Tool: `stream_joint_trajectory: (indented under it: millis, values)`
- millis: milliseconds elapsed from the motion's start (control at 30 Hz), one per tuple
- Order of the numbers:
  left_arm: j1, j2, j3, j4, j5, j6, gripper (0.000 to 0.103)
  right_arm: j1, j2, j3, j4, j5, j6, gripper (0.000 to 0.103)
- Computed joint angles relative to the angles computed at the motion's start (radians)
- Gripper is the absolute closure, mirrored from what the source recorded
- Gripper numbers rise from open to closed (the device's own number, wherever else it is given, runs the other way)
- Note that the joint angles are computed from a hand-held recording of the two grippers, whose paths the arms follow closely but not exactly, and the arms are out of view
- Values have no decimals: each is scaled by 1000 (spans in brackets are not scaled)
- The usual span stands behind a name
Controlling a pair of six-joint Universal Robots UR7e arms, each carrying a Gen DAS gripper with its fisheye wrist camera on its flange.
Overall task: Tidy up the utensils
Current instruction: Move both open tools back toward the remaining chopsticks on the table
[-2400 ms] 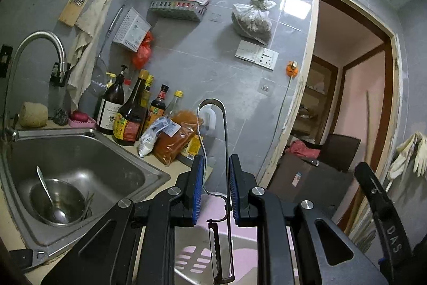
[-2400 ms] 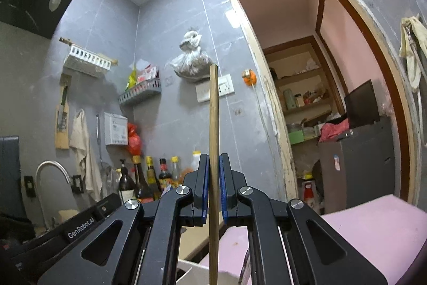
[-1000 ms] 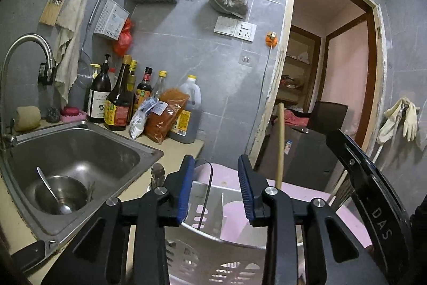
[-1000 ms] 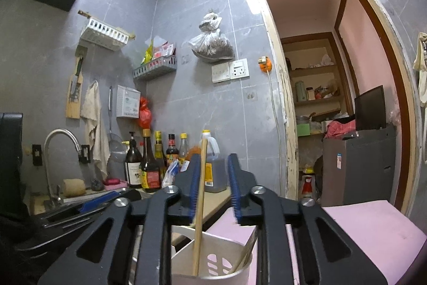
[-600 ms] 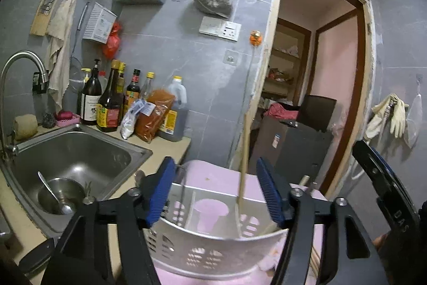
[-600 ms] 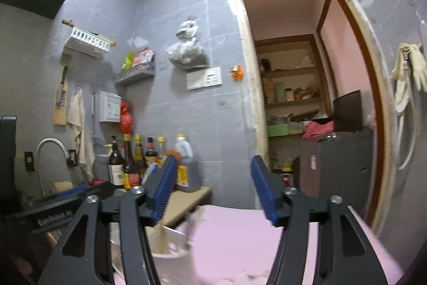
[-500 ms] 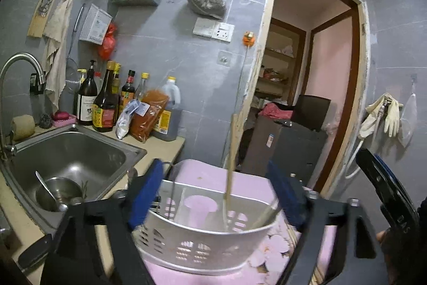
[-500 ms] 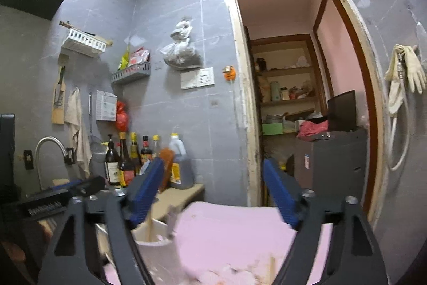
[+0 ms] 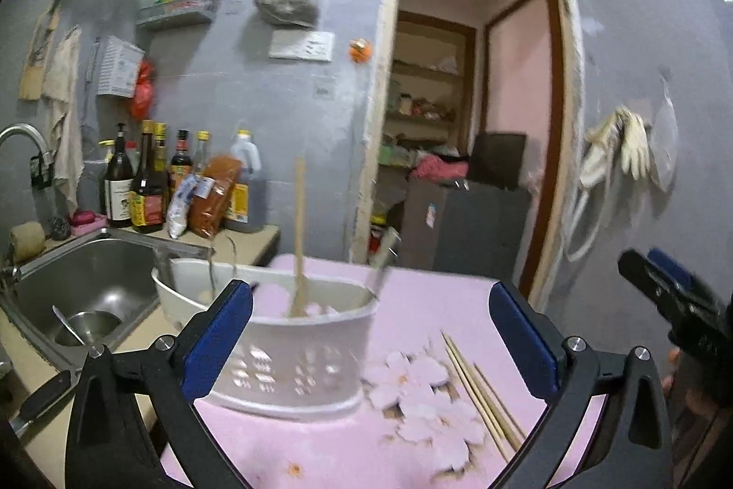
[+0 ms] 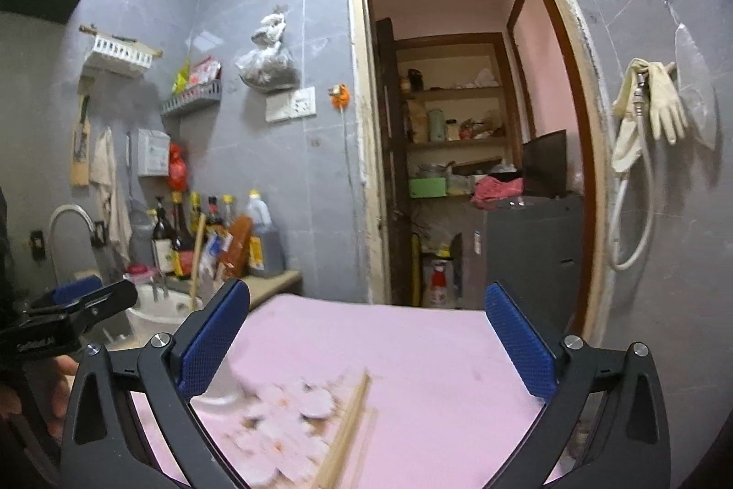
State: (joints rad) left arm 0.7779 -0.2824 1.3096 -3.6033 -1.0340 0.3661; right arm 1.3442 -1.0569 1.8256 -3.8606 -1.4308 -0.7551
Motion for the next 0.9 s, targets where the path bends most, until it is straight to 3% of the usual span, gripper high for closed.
stream_joint_trajectory:
  millis: [267, 533, 600, 733, 767, 900]
  values:
    - [-7, 19, 1, 174, -3, -29, 2, -28, -39, 50, 59, -83, -53, 0]
    - [7, 43, -97, 511, 23, -153, 2, -40, -62, 35, 252, -188, -28, 0]
    - [10, 52, -119, 568, 25, -169, 2, -44, -67, 23, 317, -209, -15, 6]
    - [15, 78, -182, 711, 45, -194, 4, -41, -69, -1, 438, -262, -4, 33]
    - [17, 84, -194, 736, 46, -199, 8, -41, -69, -7, 465, -274, -1, 41]
    - [35, 110, -272, 892, 10, -246, 26, -42, -68, -31, 580, -308, 14, 56]
